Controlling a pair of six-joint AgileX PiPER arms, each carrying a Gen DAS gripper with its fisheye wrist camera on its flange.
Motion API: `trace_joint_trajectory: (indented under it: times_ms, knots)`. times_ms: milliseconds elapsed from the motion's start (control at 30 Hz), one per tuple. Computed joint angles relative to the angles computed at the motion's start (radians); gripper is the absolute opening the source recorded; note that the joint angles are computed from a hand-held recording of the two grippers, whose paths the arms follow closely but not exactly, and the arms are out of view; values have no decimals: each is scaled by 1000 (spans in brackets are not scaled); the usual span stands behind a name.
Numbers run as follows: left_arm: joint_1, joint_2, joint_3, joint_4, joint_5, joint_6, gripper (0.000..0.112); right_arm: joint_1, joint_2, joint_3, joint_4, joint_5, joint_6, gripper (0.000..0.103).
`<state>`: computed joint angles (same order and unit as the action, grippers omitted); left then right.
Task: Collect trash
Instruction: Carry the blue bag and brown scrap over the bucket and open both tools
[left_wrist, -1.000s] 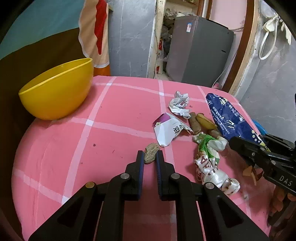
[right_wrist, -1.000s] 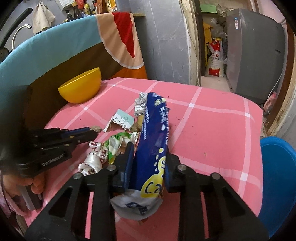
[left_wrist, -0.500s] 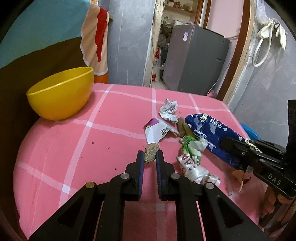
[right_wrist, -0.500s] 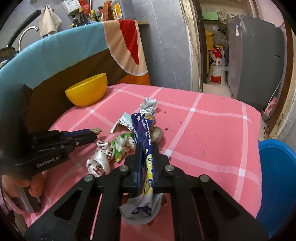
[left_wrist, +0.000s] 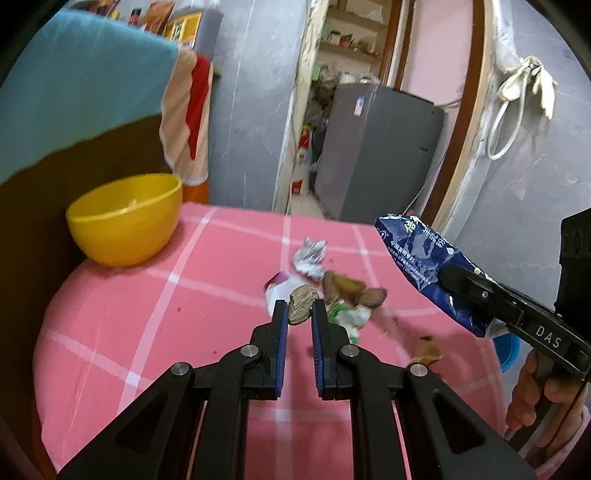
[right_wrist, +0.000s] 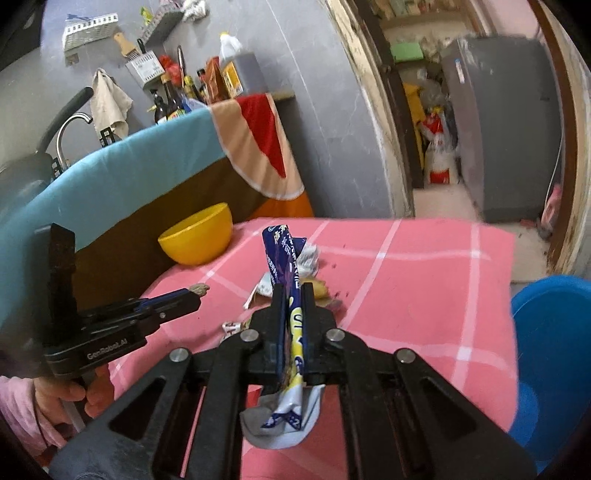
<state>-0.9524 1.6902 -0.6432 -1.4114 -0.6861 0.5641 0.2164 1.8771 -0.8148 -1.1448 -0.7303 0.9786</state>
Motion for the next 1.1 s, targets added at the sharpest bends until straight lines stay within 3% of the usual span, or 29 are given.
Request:
trace_joint_trajectory:
  times_ms: [367, 567, 833, 1100]
  knots:
    - [-99, 21, -89, 8, -142, 19, 10, -109, -75, 98, 79, -162, -117, 6]
    - [-127, 48, -151, 72, -182, -6, 10, -109, -225, 270, 409, -187, -506, 6]
    - [-145, 135, -327, 140, -155, 45, 10, -120, -317, 419, 781, -330, -925, 6]
    - [-128, 273, -554, 185, -40, 90, 10, -290, -317, 445, 754, -398, -942, 7]
